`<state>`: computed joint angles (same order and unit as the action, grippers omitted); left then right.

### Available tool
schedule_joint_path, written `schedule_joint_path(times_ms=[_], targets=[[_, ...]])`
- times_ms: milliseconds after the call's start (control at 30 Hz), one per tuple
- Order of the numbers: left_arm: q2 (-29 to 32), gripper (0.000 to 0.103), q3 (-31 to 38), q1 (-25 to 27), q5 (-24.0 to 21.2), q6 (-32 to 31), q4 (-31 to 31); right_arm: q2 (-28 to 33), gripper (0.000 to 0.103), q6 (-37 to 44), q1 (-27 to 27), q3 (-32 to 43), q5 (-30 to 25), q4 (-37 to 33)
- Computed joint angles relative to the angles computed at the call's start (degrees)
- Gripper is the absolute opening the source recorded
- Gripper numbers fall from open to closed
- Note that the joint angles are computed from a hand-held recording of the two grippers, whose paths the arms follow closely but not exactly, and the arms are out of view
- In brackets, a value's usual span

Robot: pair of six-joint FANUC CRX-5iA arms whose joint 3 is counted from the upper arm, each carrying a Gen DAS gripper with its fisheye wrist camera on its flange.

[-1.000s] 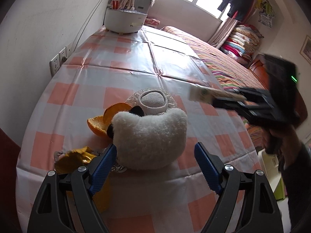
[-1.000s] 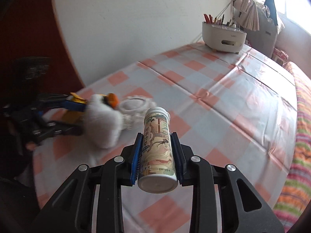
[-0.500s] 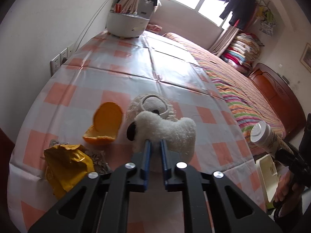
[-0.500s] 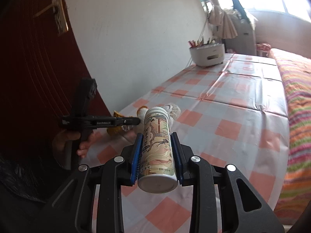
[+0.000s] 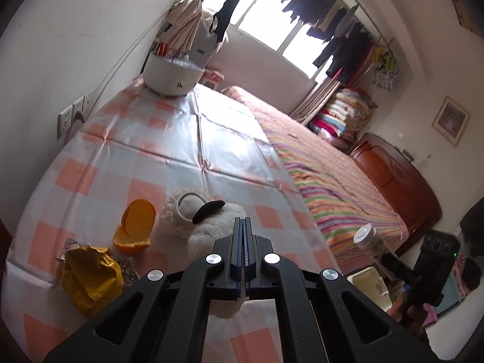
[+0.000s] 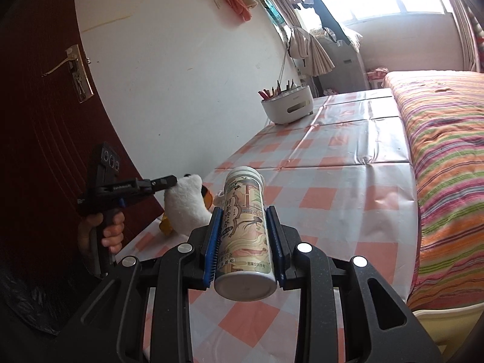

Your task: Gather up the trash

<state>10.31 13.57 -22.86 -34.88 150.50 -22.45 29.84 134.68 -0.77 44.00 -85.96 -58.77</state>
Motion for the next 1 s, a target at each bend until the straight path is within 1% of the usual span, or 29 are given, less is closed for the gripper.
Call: schedule_joint_path(times_ms=[100, 133, 267, 400, 633, 733, 800, 1000], targets=[[-0.8, 0.000, -0.3, -0.4, 0.2, 1.2, -1.5, -1.3, 0.028, 0.8, -0.1, -1.9, 0.4, -0.3], [-0.9, 0.000, -0.6, -0.2, 0.5, 0.7, -0.8, -1.5, 0.028, 1.0, -0.3, -2.1, 0.6, -0.6], [-1.2, 0.000, -1.1, -0.1, 0.9, 1.8, -1.2, -1.5, 0.028, 0.8, -0.8, -2.1, 0.4, -1.5], [-1.9, 0.000, -0.9, -0.8, 0.8, 4.5, -4.1, -1.6, 0.028, 1.3, -1.0, -2.4, 0.0, -2.2], [-2.9, 0.000, -1.2, -1.6, 0.5, 6.4, -6.3, -1.8, 0.028, 2.1, -0.8, -2.8, -0.6, -2.2], [-2.9, 0.000, -0.9, -1.8, 0.0, 6.6, -6.8, -1.5, 0.028, 2.0, -0.6, -2.6, -0.9, -2.0], [-2.9, 0.000, -1.2, -1.4, 0.6, 5.2, -5.3, -1.5, 0.028, 2.0, -0.6, -2.6, -0.9, -2.0], [-1.8, 0.000, 0.3, -1.8, 0.2, 3.4, -4.2, -1.6, 0.028, 2.3, -1.0, -2.8, -0.5, -2.7]])
